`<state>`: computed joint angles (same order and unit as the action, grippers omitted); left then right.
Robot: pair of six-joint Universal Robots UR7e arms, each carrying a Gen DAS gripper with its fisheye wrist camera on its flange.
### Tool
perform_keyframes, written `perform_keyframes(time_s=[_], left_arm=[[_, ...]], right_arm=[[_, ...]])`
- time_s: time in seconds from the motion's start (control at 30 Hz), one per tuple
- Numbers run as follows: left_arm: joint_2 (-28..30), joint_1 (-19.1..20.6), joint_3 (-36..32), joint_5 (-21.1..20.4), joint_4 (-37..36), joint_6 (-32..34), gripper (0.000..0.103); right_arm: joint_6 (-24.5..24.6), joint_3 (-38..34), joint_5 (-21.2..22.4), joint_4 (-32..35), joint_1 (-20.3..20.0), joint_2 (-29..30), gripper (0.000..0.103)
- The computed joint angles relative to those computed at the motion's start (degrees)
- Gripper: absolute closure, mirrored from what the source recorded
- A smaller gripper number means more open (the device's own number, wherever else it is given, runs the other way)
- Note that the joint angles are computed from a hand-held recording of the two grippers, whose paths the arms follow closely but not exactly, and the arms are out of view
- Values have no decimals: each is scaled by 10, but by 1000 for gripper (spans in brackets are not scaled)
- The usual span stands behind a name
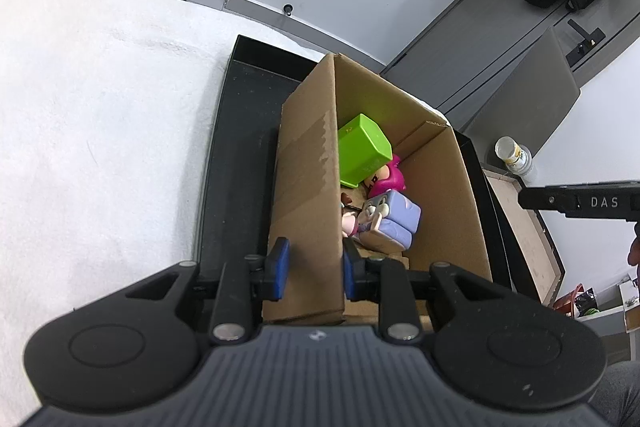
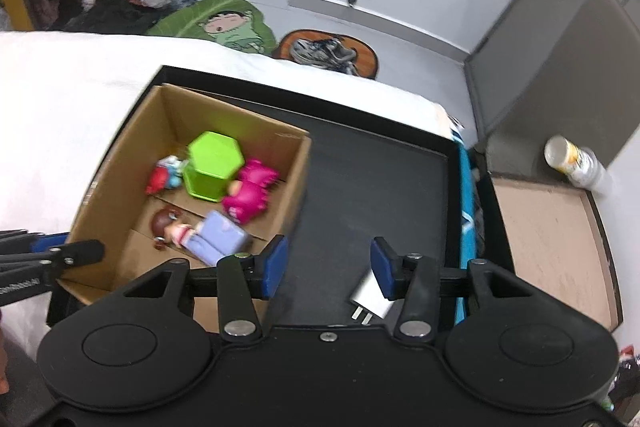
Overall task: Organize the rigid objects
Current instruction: 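Move the right tool to the white charger and grasp it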
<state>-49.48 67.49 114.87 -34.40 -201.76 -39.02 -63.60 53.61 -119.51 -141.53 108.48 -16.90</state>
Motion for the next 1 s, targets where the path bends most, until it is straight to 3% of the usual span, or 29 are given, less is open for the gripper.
perform_keyframes(time_s=[0.57,1.0], left_arm=[[-2,1,1,-2,1,-1,79],[-1,1,2,-1,-1,0,79]], right_arm=[[127,-172,-34,99,-31,87,51],[142,-205,-70,79,-47,131,47]])
